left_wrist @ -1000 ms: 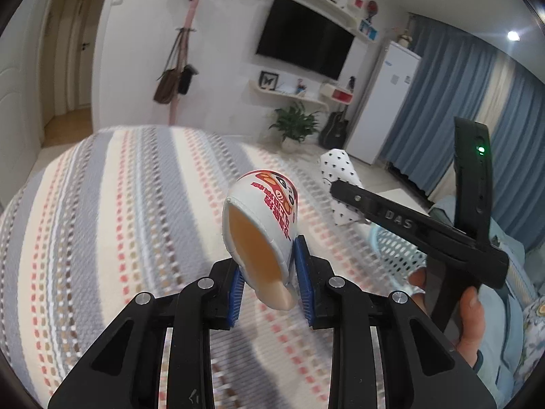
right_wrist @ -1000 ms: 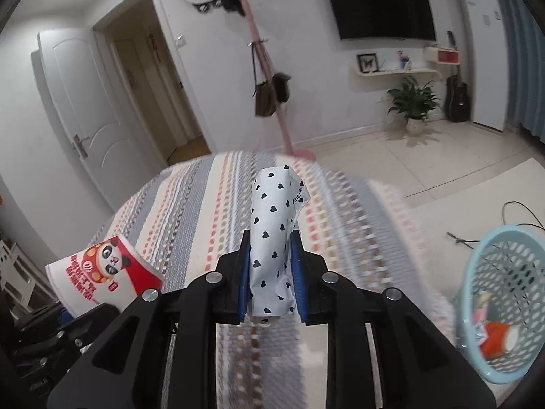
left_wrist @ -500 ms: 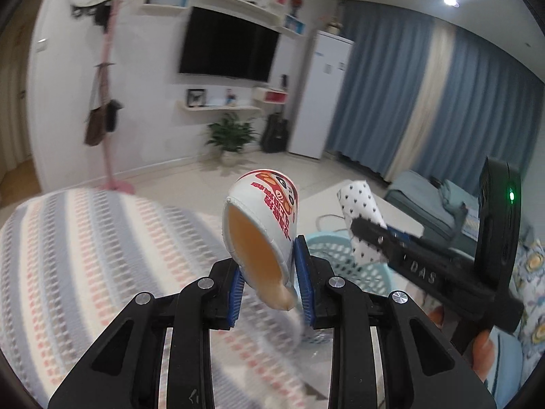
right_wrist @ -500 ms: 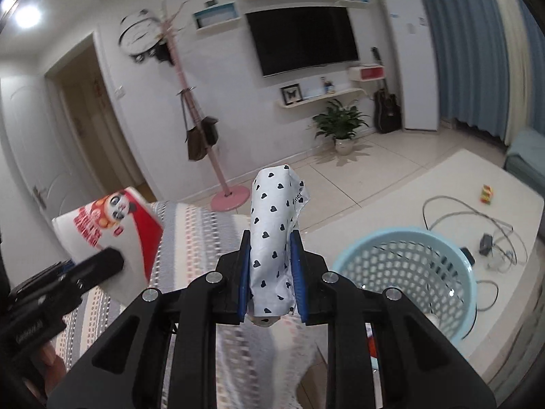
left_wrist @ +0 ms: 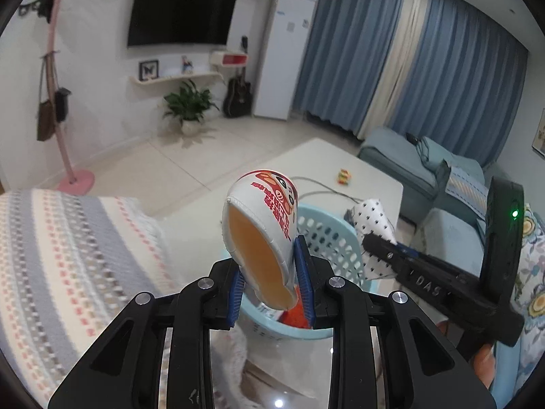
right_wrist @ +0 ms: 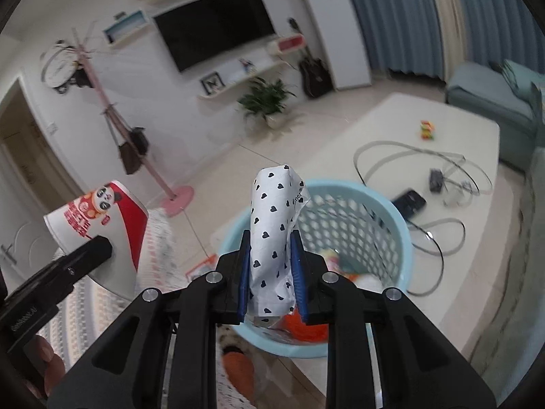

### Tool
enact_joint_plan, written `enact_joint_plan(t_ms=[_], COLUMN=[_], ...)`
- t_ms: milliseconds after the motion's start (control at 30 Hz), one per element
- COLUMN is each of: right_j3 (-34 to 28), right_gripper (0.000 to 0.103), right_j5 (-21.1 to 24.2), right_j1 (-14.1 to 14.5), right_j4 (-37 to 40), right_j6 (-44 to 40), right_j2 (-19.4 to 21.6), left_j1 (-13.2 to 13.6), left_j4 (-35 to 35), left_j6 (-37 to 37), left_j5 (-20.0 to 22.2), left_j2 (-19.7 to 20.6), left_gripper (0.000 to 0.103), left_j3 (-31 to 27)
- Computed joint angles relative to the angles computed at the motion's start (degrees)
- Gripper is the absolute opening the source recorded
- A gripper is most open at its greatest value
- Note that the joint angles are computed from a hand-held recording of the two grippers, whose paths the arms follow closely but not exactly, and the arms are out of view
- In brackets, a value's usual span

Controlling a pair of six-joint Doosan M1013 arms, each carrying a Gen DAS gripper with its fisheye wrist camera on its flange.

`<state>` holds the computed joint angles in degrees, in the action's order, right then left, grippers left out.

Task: Collect trash
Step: 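Carry white cup and polka-dot tissue over the blue basket, then open both grippers to drop cup and tissue into basket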

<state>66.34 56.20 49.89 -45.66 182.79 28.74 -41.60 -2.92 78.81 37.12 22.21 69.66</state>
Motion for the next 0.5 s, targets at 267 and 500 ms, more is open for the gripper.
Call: enact_joint_plan(t_ms=[267,500], right_j3=[2.2,4.4], right_gripper=[0.024,0.067], right_j5=[1.4,2.1], right_j1=[-2.1,-2.9], right_j4=[7.8,9.8], right_j6=[2.1,5.6], right_j2=[0.2,-0.2], left_j1=[0.5,0.5], left_j4=[-6.3,-6.9], left_j6=[3.0,1.8], left_j5=[8.6,8.5], left_j2=[6.8,7.7], left_gripper=[0.028,0.054], left_j3=[-7.3,-7.6])
